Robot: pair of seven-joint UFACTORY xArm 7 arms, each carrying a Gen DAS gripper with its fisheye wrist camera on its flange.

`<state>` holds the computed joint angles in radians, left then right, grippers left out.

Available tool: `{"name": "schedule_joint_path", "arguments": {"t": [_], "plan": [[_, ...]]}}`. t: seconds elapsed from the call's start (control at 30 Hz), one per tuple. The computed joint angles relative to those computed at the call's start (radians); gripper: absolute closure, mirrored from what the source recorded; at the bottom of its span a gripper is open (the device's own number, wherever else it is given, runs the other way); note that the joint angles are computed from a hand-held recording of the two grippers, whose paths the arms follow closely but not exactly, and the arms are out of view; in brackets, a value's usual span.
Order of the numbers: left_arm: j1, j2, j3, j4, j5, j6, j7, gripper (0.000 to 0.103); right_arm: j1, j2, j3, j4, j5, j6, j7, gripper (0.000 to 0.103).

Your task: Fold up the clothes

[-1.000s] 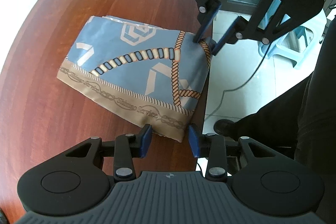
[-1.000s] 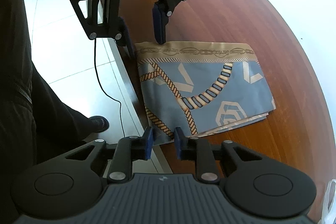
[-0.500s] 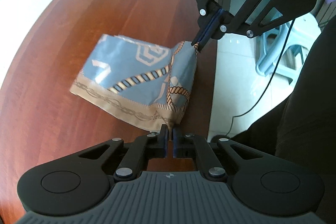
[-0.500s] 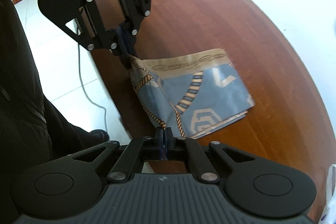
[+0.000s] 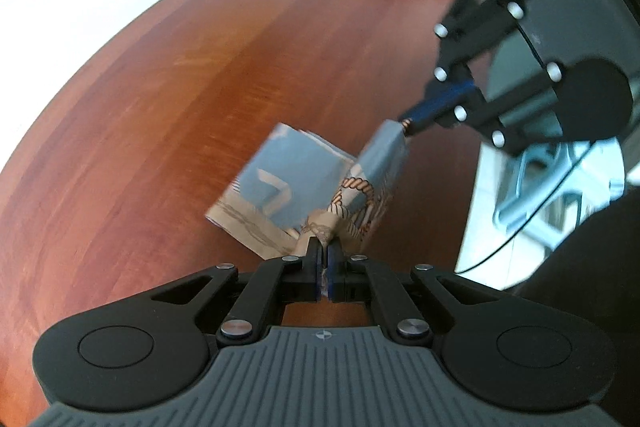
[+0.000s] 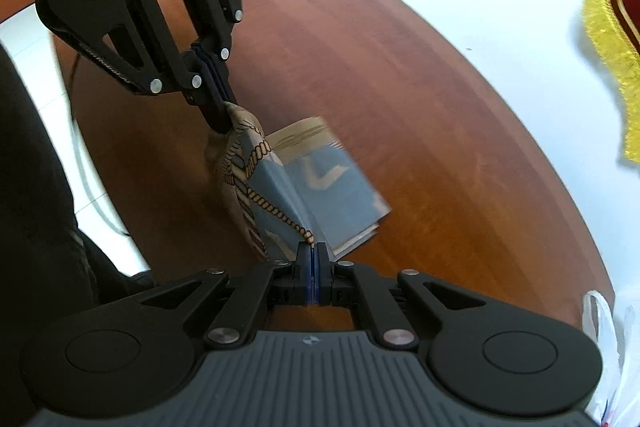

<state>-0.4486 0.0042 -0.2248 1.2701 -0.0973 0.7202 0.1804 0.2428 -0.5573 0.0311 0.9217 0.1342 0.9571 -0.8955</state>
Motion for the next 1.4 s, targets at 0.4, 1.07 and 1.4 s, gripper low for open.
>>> {"name": "schedule_joint_path", "arguments": {"t": [0.4, 1.07, 1.4], "plan": [[-0.009, 0.181, 0.041, 0.176, 0.171, 0.037, -0.290, 0.100, -0.025, 0.254, 0.002, 0.162, -0.003, -0.054, -0.008, 0.102], [-0.002, 0.271, 0.070, 0.252, 0.225, 0.060, -0.430, 0.069, -0.084, 0.413, 0.015, 0.237, 0.053, -0.067, -0.097, 0.079], [0.008, 0.217, 0.061, 0.215, 0.205, 0.057, -0.442, 0.064, -0.092, 0.412, 0.006, 0.273, 0.093, -0.036, -0.066, 0.063]]}}
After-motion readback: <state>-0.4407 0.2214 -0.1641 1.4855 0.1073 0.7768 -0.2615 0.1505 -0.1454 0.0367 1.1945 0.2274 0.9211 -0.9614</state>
